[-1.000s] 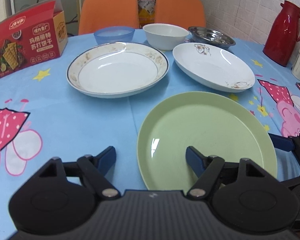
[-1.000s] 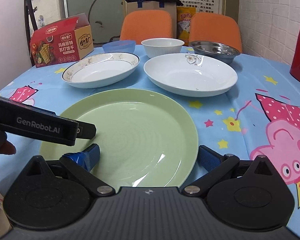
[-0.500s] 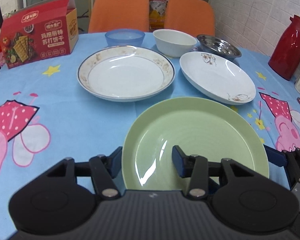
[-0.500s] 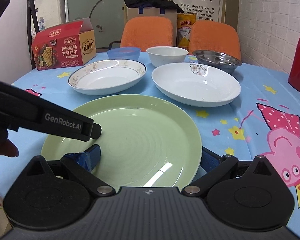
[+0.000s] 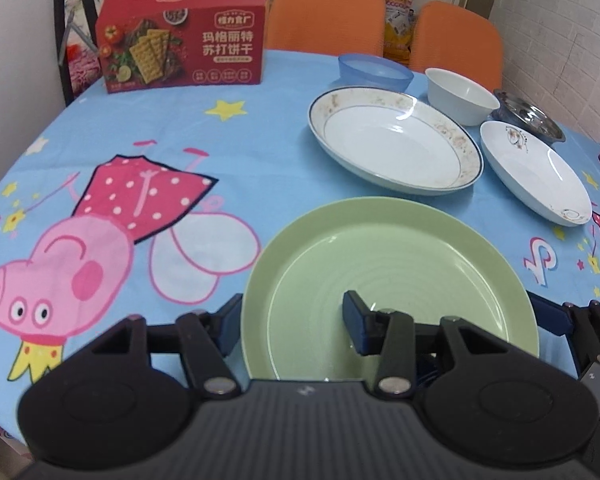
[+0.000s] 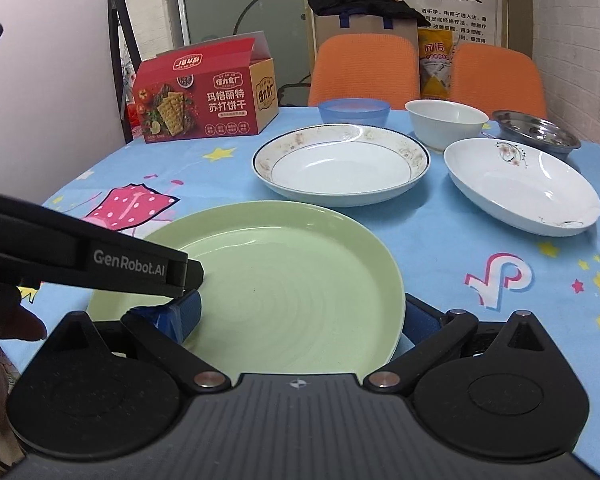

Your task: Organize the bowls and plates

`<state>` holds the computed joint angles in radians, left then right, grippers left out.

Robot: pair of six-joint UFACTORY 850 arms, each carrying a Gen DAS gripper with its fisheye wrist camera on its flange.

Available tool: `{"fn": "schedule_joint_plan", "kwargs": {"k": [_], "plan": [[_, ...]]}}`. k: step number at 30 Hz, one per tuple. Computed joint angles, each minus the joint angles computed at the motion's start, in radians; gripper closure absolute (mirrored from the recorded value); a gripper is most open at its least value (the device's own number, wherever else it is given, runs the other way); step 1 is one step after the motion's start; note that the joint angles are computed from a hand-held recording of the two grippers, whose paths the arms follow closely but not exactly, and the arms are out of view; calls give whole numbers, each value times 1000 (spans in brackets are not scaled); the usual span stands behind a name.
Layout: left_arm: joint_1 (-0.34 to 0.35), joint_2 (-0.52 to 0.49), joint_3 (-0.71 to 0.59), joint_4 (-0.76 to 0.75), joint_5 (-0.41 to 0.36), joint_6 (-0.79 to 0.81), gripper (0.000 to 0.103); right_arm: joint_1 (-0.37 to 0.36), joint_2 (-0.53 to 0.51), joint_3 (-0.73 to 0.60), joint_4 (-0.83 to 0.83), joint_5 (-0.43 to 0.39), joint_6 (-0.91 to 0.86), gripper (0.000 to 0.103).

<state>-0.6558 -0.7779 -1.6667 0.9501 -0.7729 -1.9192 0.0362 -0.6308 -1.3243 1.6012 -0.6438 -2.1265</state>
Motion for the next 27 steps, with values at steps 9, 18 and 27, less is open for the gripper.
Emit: {"fn": "schedule_joint_plan", "kwargs": {"k": [9, 18, 27], "plan": [[4, -6, 11, 76, 27, -42, 60, 9, -18, -14, -2, 35, -27, 12], [-7, 46, 66, 163, 15, -172, 30, -55, -6, -47, -46, -33, 72, 13], [-16, 21, 8, 142, -16, -117, 30, -73, -14, -86, -42, 94, 157, 13]]}}
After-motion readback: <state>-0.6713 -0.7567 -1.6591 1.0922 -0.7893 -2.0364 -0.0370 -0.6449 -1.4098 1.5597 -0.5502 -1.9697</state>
